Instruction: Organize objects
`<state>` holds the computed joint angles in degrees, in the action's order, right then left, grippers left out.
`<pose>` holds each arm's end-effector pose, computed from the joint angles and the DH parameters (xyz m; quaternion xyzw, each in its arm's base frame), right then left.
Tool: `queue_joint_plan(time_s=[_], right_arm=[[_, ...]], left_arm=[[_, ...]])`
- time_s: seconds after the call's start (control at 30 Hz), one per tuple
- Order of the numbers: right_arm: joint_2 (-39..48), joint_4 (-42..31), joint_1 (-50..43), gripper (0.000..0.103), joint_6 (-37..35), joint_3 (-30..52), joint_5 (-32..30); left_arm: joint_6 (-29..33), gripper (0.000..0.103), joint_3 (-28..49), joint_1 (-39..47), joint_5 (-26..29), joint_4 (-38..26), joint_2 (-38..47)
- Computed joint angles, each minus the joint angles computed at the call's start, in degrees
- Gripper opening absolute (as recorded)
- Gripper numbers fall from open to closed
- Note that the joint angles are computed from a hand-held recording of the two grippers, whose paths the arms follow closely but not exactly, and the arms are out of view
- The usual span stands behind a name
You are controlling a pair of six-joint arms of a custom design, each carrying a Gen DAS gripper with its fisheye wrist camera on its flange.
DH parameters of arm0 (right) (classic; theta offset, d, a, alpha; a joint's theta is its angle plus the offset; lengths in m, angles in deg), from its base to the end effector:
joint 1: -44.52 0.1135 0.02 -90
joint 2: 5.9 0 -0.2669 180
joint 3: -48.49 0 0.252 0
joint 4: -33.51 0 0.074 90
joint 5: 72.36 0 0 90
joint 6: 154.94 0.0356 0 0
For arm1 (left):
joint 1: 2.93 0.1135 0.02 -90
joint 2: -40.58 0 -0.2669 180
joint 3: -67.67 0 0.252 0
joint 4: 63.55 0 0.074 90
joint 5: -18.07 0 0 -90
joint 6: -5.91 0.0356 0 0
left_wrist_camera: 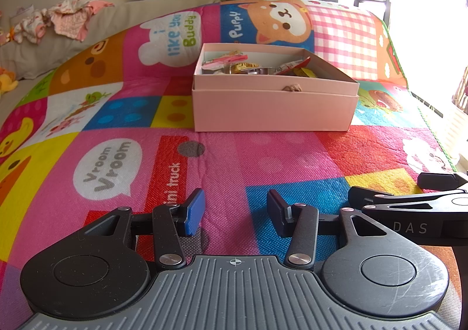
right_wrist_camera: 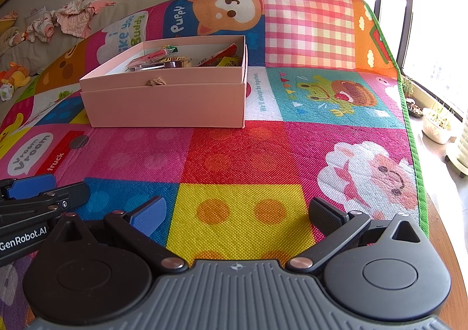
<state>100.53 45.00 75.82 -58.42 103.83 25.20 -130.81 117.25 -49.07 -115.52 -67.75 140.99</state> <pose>0.2912 0.1716 0.1037 -0.1663 0.8879 0.0813 0.4213 0.2149 -0.1882 0.0989 -0.1160 0.8850 0.0420 0.4489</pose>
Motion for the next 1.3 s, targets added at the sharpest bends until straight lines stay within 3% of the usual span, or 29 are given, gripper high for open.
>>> queue_joint_plan(time_s=[1.3], right_arm=[[0.05,0.05,-0.01,0.103,0.00,0.01,-0.02]], left_arm=[[-0.16,0.052,0.40,-0.22,-0.21,-0.58,0.15]])
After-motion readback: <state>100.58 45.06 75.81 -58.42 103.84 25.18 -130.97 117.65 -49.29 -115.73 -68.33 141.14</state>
